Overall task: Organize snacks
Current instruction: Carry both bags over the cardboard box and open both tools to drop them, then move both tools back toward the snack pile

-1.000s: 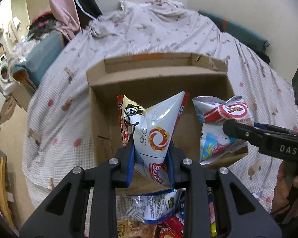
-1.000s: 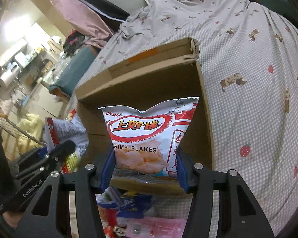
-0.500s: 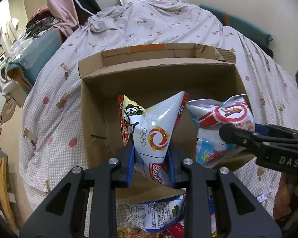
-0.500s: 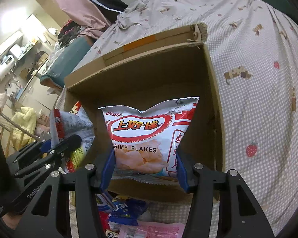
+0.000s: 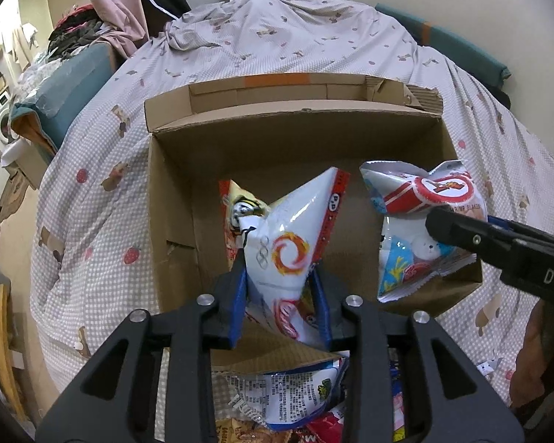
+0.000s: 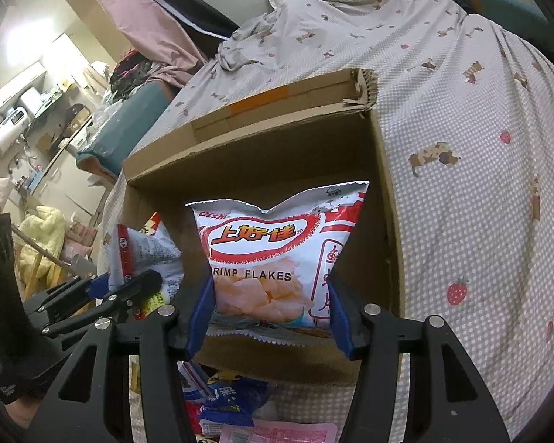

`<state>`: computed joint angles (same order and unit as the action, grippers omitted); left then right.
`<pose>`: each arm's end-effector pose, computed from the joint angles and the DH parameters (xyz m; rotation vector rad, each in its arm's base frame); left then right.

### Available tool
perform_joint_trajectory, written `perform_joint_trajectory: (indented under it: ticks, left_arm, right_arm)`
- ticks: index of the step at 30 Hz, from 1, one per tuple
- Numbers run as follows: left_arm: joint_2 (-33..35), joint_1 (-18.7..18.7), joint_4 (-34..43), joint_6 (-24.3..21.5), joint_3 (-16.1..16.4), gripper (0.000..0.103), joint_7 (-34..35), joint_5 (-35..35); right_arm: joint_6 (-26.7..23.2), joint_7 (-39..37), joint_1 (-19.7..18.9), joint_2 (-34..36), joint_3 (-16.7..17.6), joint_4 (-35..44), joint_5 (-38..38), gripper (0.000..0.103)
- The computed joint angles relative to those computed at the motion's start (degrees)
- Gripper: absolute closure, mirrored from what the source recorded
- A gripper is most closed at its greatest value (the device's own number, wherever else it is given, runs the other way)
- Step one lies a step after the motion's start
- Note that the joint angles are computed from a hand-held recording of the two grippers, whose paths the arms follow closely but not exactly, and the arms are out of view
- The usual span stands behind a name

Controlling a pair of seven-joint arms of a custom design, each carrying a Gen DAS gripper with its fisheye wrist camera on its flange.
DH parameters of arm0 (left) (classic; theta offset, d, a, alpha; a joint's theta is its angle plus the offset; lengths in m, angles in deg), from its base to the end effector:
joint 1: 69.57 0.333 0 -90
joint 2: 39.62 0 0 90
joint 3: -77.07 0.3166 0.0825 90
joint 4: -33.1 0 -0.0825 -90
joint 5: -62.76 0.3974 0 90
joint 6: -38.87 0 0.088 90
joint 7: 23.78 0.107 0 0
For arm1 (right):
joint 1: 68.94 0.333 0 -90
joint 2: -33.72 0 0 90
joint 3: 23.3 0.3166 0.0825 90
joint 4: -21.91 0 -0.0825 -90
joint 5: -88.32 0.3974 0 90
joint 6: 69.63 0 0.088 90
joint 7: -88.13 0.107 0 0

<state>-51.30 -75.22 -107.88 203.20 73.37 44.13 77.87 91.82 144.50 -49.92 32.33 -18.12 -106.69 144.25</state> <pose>0.4996 -0.0976 0.4329 -1.8556 1.8785 -0.6135 0.5284 0.1928 0.4207 -1.8057 1.5342 -0.0574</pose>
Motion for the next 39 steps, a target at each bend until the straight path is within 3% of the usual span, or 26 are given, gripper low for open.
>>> perform_joint_trajectory:
  ticks: [2,3,5,9,23,27,30,34,39]
  left_arm:
    - [-0.2,-0.1,-0.1,0.0,0.1,0.068,0.1,-0.2]
    - [-0.3,0.1,-0.2,0.1,0.0,0.059,-0.2,-0.1]
    - [-0.7,0.5,-0.6,0.7,-0.3,0.046,-1.4,0.7]
    - [-1.9,0.8,-1.8,3.1,0.0,0.019,-3.0,1.5]
    - [-4.7,3.0,-3.8,6.1,-0.9,0.019,-9.7,8.3]
    - [-6.3,2.3,-5.1,6.5,0.3,0.019,-10.6,8.1]
    - [-8.0,-0.5,-6.4,6.4,2.9,0.019,-8.3,5.6]
    - [-10.6,0.6,-8.2,6.4,2.1,0.019,-9.3,6.2]
    - [-13.7,-1.2,-10.1,5.2,4.0,0.018,-8.9,4.1]
  right_arm:
    - [0.5,0.4,-0.1,-0.1,-0.1,-0.1,0.4,0.038]
    - [0.9,0.4,-0.1,-0.3,-0.1,-0.2,0.8,0.033]
    - [1.8,0.5,0.0,-0.6,-0.1,-0.5,1.2,0.015]
    - [2.1,-0.7,0.1,-0.7,-0.2,-0.3,2.0,0.013]
    - [2.1,0.4,0.0,-1.3,-0.2,-0.6,0.4,0.012]
    - [1.5,-0.8,0.3,-2.2,-0.4,-0.9,1.6,0.012]
    - [1.6,-2.3,0.6,-3.2,-0.5,-1.6,2.7,0.012]
    - [2.1,-3.0,1.1,-5.4,-0.5,-3.3,3.2,0.012]
    - [1.8,-2.8,1.9,-8.2,-0.9,-5.8,3.7,0.012]
